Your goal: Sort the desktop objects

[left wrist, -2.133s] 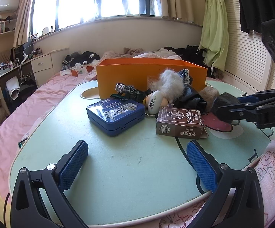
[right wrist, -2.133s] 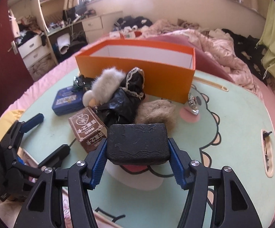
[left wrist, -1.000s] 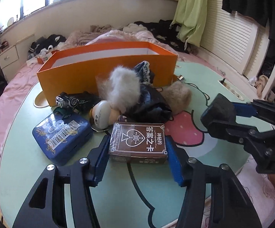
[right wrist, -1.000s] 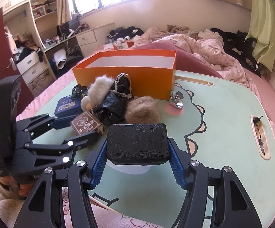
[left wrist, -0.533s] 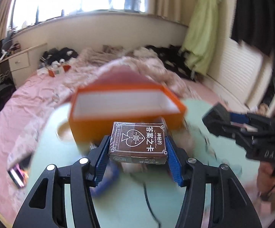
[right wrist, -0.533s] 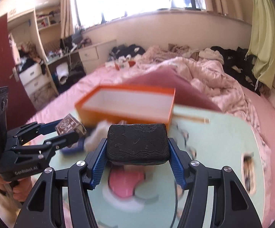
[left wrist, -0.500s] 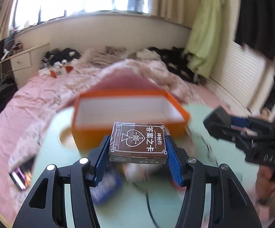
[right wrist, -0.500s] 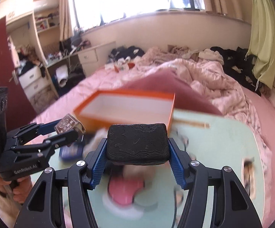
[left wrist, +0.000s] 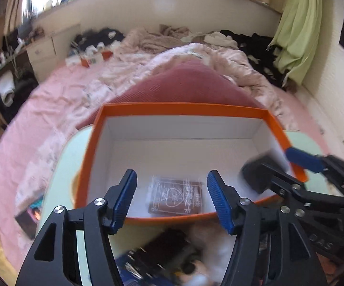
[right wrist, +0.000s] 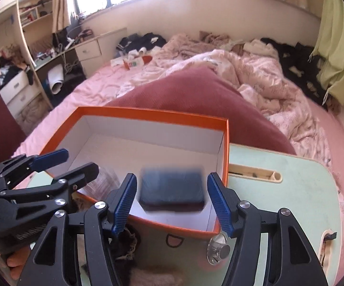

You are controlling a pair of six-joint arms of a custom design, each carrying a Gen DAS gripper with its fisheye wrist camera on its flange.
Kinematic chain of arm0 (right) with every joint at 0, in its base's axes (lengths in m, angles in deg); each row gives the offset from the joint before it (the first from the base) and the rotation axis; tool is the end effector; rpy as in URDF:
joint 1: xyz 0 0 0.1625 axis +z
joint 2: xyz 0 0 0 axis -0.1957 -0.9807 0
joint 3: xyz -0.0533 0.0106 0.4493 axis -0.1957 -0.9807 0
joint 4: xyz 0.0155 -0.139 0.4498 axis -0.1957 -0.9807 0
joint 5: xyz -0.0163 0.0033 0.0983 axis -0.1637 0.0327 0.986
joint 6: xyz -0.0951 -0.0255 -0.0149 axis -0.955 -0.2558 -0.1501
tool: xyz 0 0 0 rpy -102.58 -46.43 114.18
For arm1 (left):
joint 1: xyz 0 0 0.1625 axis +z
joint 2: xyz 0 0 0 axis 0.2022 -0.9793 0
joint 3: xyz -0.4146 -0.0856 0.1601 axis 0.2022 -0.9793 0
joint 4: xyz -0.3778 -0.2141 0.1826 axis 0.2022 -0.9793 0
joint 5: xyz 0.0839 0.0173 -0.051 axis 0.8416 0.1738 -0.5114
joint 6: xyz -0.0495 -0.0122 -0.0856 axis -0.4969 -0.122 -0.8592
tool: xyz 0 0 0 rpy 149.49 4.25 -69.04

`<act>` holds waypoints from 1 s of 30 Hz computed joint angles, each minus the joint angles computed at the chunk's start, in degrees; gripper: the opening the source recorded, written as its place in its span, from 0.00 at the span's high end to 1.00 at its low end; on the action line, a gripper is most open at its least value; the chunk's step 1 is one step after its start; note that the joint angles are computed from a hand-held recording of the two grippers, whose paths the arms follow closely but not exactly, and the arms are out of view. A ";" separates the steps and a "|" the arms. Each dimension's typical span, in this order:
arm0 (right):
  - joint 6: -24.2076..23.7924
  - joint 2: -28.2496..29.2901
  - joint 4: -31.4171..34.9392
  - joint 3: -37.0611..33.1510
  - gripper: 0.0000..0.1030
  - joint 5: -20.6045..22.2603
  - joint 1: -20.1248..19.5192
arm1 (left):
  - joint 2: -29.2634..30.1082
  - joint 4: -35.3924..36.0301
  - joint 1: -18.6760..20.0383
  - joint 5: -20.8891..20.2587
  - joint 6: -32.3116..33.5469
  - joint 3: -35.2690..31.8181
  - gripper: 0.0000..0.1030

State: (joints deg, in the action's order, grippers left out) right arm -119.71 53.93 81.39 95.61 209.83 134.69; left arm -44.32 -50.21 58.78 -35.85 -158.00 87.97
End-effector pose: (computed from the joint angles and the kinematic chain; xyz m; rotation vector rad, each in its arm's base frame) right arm 0.3731 -0.4732 -0.0809 0.1691 -2.2390 0.9704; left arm -0.0138 -0.6160 0.2959 0.3905 2.3943 -0.8662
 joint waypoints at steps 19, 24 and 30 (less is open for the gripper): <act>-2.93 -4.11 -10.75 7.21 0.23 -0.22 5.40 | -16.36 -11.03 -1.75 6.69 2.53 14.25 0.21; -0.92 -3.18 -7.28 8.51 0.16 1.03 9.39 | -22.85 -11.70 -3.35 5.25 4.05 23.41 0.21; 9.95 0.58 2.02 9.20 0.16 2.33 11.22 | -24.22 -14.08 -4.07 0.85 5.48 29.74 0.21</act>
State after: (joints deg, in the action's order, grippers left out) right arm -109.77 54.51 83.41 104.81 212.17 145.90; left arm -68.54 -64.29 54.71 -35.00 -152.52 117.70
